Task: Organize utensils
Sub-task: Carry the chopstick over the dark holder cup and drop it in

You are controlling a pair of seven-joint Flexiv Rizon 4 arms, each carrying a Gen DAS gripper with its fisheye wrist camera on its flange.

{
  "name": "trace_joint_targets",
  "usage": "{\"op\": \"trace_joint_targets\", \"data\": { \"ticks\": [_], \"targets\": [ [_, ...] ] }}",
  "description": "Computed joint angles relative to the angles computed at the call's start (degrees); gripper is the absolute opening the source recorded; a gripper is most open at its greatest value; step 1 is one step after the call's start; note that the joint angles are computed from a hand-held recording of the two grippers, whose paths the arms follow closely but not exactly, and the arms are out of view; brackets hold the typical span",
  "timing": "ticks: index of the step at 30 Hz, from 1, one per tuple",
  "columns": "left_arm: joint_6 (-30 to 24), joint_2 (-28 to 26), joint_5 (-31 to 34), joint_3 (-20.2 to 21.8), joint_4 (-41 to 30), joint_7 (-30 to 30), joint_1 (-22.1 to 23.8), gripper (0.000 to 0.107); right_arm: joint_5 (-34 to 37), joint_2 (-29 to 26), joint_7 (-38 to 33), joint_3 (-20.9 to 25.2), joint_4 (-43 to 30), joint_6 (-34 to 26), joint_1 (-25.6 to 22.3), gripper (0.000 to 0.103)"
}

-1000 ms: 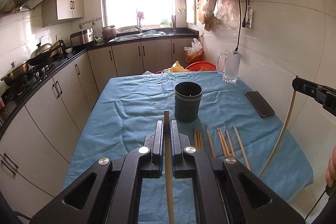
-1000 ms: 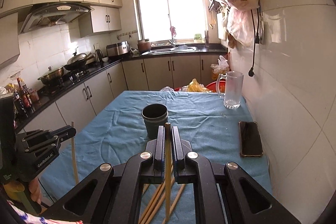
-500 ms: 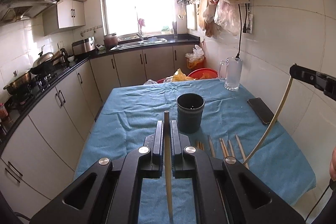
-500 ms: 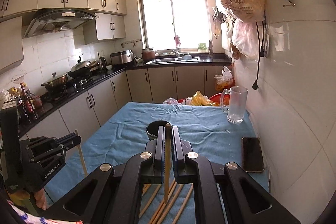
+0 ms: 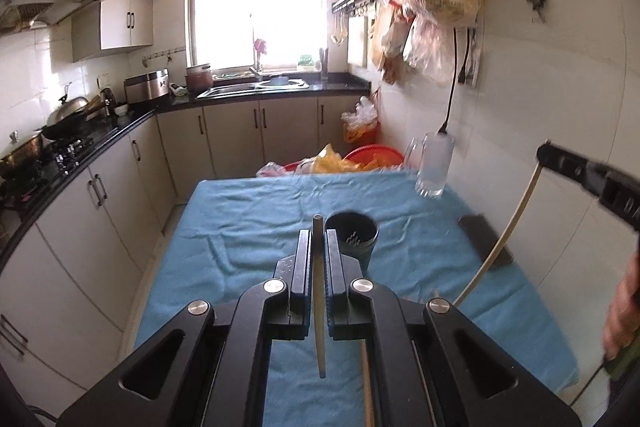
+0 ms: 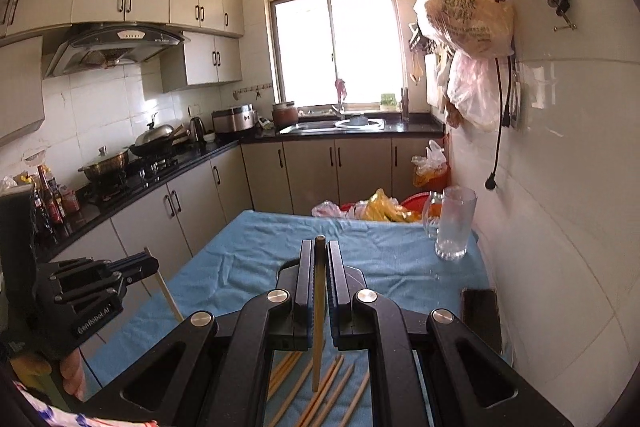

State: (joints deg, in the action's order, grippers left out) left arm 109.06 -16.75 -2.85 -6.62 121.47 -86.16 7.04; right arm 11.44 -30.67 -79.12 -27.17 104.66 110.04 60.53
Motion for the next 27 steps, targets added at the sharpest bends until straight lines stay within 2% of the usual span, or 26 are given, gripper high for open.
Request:
{"op": "trace_joint_targets", "data": {
  "ticks": [4, 7, 9, 12, 16, 19, 22, 25, 27],
  "targets": [
    [-2.16, 0.27, 3.98, -13.03, -3.66, -2.77, 12.83, 0.005, -2.17, -1.36, 1.57, 3.09, -5.22, -1.11, -4.27, 0.006],
    [-3.27, -0.73, 4.77, -20.32, -6.78, -3.12, 19.07, 0.005, -5.34, -3.18, 4.12, 7.33, -10.80, -2.84, -9.43, 0.006],
    [-3.68, -1.89, 3.63, -19.27, -9.85, -2.36, 17.55, 0.005, -8.12, -4.91, 6.39, 10.49, -15.23, -4.49, -13.09, 0.006],
    [-4.33, -5.02, 1.32, -15.17, -15.96, -0.69, 12.64, 0.005, -11.68, -8.04, 9.72, 12.81, -21.46, -6.87, -16.31, 0.006],
    [-7.95, -10.22, -1.96, -17.33, -23.02, 2.04, 12.50, 0.005, -15.82, -12.82, 13.70, 14.33, -29.05, -10.08, -19.00, 0.006],
    [-11.67, -14.57, -5.72, -11.00, -29.42, 3.61, 6.23, 0.005, -18.75, -17.04, 16.68, 14.16, -34.72, -13.71, -20.06, 0.006],
    [-16.70, -18.60, -8.67, -5.00, -34.87, 4.66, 1.16, 0.005, -22.20, -20.97, 17.83, 18.65, -40.46, -18.76, -23.36, 0.006],
    [-21.68, -21.59, -11.79, -2.39, -38.05, 5.38, -0.78, 0.005, -24.89, -24.04, 17.96, 23.56, -44.49, -22.85, -26.36, 0.006],
    [-22.76, -22.63, -13.33, -1.74, -38.45, 6.01, -1.17, 0.005, -26.46, -25.82, 18.18, 25.81, -46.57, -25.00, -27.67, 0.006]
  ]
}}
